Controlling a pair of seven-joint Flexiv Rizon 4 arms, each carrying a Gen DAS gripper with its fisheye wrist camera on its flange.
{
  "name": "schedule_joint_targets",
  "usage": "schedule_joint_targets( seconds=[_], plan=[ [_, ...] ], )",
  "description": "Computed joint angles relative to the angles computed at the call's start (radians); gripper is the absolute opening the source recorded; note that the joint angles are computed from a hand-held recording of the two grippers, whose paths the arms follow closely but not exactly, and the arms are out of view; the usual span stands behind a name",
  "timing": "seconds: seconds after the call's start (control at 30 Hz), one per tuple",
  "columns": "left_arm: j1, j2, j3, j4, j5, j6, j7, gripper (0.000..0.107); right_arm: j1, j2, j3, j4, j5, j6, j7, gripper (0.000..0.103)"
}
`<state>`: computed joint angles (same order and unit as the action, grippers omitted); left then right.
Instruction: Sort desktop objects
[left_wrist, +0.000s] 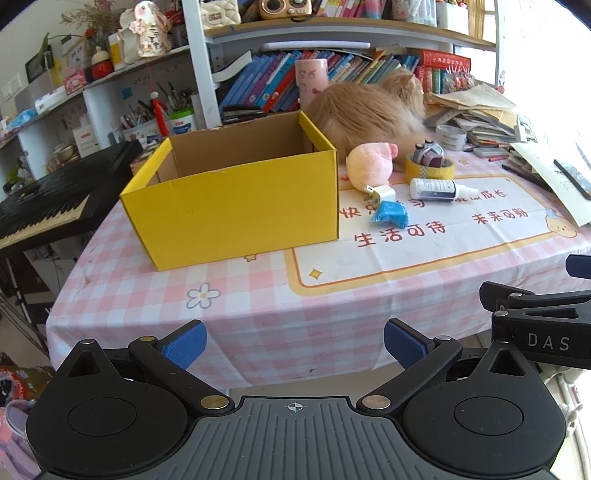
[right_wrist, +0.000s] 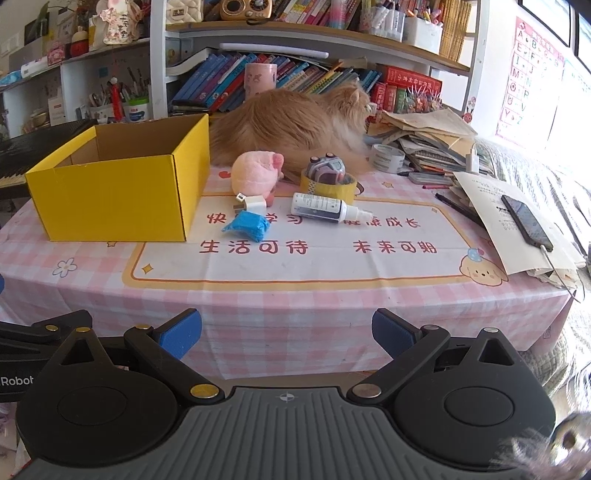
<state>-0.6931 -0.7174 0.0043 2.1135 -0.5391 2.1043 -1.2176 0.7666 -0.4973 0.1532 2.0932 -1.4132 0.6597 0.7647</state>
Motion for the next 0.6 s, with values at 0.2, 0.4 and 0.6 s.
schedule_joint_targets(
  seconds=[0.2,0.4,0.6],
  plan=[
    [-0.005,-0.012,0.000,-0.037,0.009,-0.049,0.007,0.103,-0.022,0.005,-0.001,0.015,0.012,0.027,0.002,0.100],
    [0.028,-0.023,-0.031,-0.068,0.075,-0.080,-0.024,0.103,-0.040,0.018,-0.002,0.040,0.028,0.042,0.012,0.100],
    [0.023,-0.044,-0.021,-0.118,0.117,-0.113,-0.044,0.102,-0.054,0.029,-0.003,0.058,0.026,0.034,0.013,0.097]
  ],
)
